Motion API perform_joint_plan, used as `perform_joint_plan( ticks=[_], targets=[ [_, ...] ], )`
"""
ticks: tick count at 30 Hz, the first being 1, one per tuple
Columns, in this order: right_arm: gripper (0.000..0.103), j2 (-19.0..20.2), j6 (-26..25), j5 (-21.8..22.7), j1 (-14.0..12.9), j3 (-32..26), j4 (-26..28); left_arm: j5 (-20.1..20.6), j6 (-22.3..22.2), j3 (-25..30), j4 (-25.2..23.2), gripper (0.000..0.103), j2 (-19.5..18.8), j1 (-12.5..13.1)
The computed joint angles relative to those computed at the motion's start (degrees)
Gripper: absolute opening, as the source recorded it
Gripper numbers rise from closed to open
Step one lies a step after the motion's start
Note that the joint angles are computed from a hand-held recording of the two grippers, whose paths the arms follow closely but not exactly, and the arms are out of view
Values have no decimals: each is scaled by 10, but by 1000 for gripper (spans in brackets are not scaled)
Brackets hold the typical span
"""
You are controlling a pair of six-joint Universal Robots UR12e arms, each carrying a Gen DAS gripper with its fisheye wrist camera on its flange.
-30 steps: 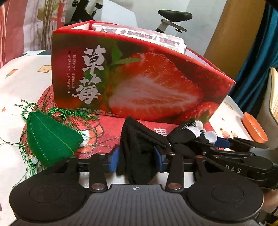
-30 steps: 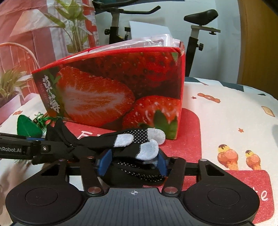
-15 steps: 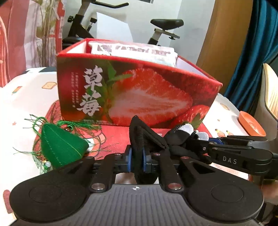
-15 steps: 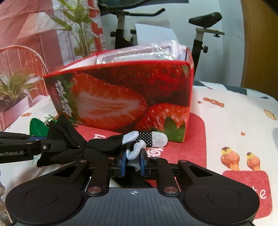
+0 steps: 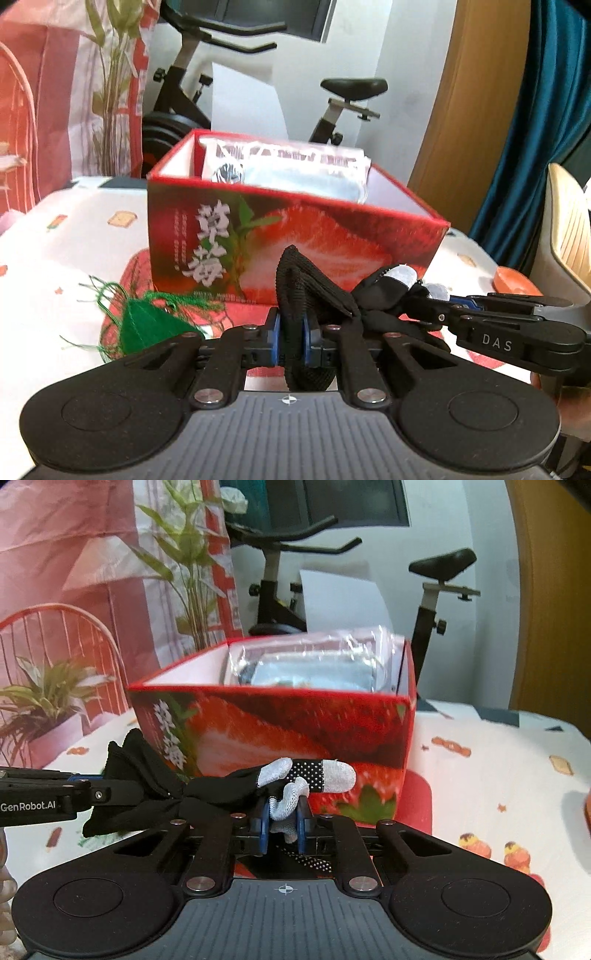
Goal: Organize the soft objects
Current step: 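Lift the black gloves with both grippers over the red box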
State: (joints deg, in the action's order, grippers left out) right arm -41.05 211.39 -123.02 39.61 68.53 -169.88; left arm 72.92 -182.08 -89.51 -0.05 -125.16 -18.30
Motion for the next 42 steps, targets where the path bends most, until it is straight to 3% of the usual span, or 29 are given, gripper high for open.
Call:
perform_joint_plan(
  ticks=[8,15,26,32,37,42],
  targets=[
    [13,-2,-40,-24,9,-13,-22,0,-7,-13,53,13,13,4],
    [13,-2,-71,-31,14,-30,-39,2,-16,-3,69,13,14,7],
    [13,6,-88,12,-5,-69,-40,1,-42,33,61,13,-1,15],
    [13,23,-113,25,-20,-109,-29,-9,-39,85,30,13,-23,18],
    [13,34,-102,45,-35,-138,2,-9,-29,130,-5,13,-45,18],
    [13,46,-77,69,-53,-167,46,-2,-18,191,-70,13,-74,17]
  ],
)
